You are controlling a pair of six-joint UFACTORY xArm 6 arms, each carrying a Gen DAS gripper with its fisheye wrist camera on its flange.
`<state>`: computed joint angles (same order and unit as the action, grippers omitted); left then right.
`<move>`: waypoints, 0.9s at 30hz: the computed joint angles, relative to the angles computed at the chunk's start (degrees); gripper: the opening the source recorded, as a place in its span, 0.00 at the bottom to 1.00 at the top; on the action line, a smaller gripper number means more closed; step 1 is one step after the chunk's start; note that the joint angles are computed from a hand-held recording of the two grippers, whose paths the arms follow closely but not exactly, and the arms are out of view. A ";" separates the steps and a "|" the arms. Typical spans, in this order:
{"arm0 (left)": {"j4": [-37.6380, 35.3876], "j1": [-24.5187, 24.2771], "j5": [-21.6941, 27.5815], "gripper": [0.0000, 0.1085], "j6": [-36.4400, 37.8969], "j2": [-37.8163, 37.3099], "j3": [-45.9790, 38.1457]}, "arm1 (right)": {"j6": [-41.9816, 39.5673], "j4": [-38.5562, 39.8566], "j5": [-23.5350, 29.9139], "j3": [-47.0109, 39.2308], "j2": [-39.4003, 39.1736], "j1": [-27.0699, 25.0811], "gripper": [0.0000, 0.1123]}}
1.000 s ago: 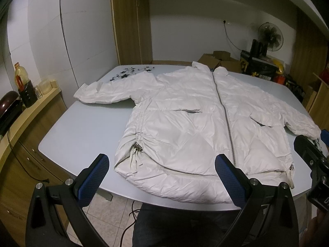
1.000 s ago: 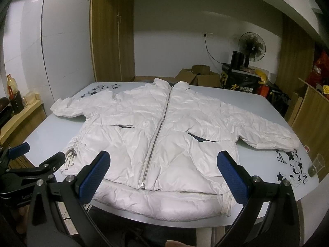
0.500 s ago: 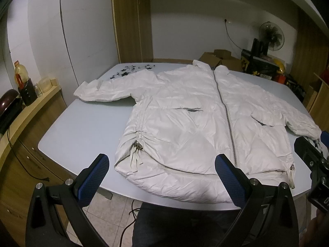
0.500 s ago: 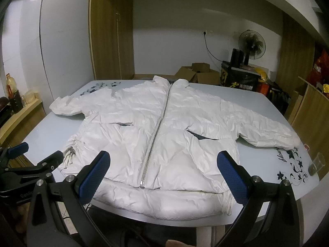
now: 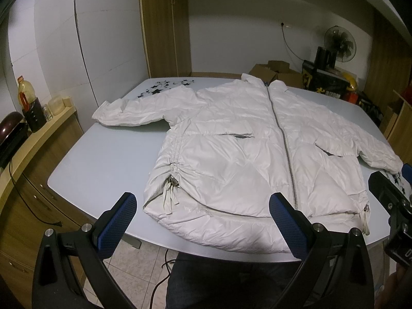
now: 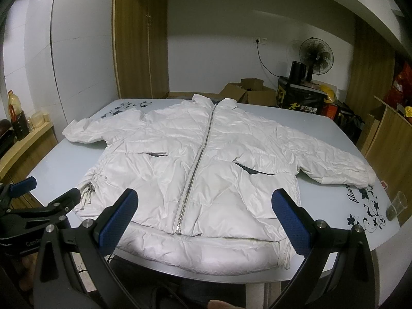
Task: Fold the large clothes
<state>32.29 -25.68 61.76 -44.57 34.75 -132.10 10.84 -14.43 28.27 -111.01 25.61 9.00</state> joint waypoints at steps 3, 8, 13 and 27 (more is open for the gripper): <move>-0.25 -0.01 0.24 0.95 0.32 0.23 -0.40 | 0.25 -0.25 -0.18 0.39 -0.21 0.00 0.92; -0.86 0.15 0.12 0.95 0.67 0.39 -0.38 | 0.46 -0.19 -0.93 0.48 -0.12 0.00 0.92; -5.61 1.28 -2.84 0.95 3.10 0.11 0.95 | 0.59 -0.71 -1.02 0.16 0.22 0.00 0.92; -82.02 20.26 -20.74 0.95 33.64 3.16 8.22 | -6.62 7.13 7.79 -11.33 8.46 -1.37 0.92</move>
<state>-49.73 -5.42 41.03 -10.93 37.91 -123.88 4.22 -7.29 36.06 -122.34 34.06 7.63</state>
